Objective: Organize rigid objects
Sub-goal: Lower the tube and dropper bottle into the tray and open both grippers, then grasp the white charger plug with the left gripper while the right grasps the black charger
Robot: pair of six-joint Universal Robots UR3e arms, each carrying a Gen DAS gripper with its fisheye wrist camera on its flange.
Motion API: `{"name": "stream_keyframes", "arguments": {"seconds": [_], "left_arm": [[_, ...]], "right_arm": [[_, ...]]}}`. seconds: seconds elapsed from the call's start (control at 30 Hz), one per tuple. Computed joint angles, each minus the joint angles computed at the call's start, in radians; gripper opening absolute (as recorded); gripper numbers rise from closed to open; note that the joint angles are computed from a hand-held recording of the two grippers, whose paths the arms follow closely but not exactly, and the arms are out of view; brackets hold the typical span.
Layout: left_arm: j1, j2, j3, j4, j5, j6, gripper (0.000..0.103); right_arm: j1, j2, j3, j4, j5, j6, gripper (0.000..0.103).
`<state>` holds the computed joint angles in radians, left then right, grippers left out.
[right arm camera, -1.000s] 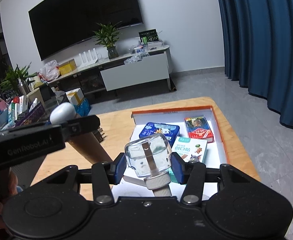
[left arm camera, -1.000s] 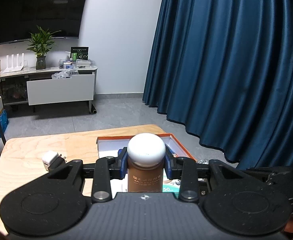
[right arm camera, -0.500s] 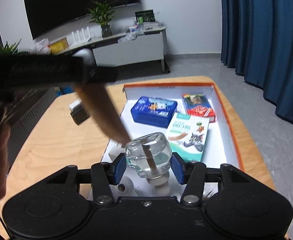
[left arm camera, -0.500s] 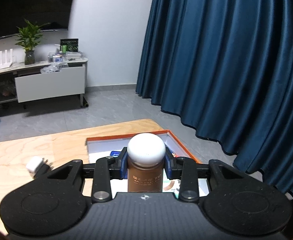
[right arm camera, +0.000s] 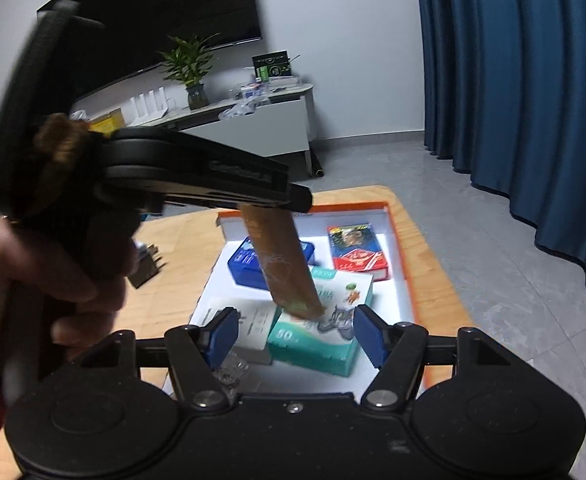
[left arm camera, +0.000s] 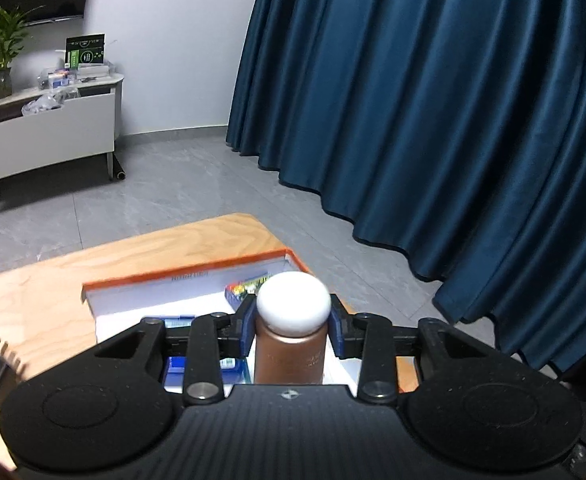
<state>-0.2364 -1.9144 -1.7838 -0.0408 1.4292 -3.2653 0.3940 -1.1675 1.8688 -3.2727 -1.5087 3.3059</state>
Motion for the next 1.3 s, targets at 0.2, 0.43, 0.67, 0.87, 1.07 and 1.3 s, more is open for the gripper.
{"name": "stream_keyframes", "arguments": {"seconds": [0.2, 0.43, 0.67, 0.87, 1.07, 1.3], "left_arm": [[0.004, 0.030, -0.034, 0.032, 0.038, -0.005, 0.057], [0.049, 0.196, -0.263, 0.094, 0.095, -0.008, 0.063], [0.173, 0.418, -0.527, 0.113, 0.138, -0.024, 0.069], [0.378, 0.582, -0.693, 0.060, 0.116, -0.020, 0.071], [0.505, 0.498, -0.662, 0.066, 0.097, 0.061, 0.071], [0.541, 0.312, -0.597, 0.149, 0.044, 0.197, 0.071]], "right_arm": [[0.003, 0.013, -0.046, 0.011, -0.011, 0.003, 0.077], [0.044, 0.046, -0.150, 0.063, -0.031, -0.002, 0.077], [0.108, 0.134, -0.322, 0.159, -0.033, -0.016, 0.077], [0.157, 0.212, -0.465, 0.228, -0.025, -0.031, 0.077], [0.180, 0.259, -0.538, 0.275, -0.028, -0.054, 0.077], [0.172, 0.295, -0.577, 0.300, -0.047, -0.039, 0.078]]}}
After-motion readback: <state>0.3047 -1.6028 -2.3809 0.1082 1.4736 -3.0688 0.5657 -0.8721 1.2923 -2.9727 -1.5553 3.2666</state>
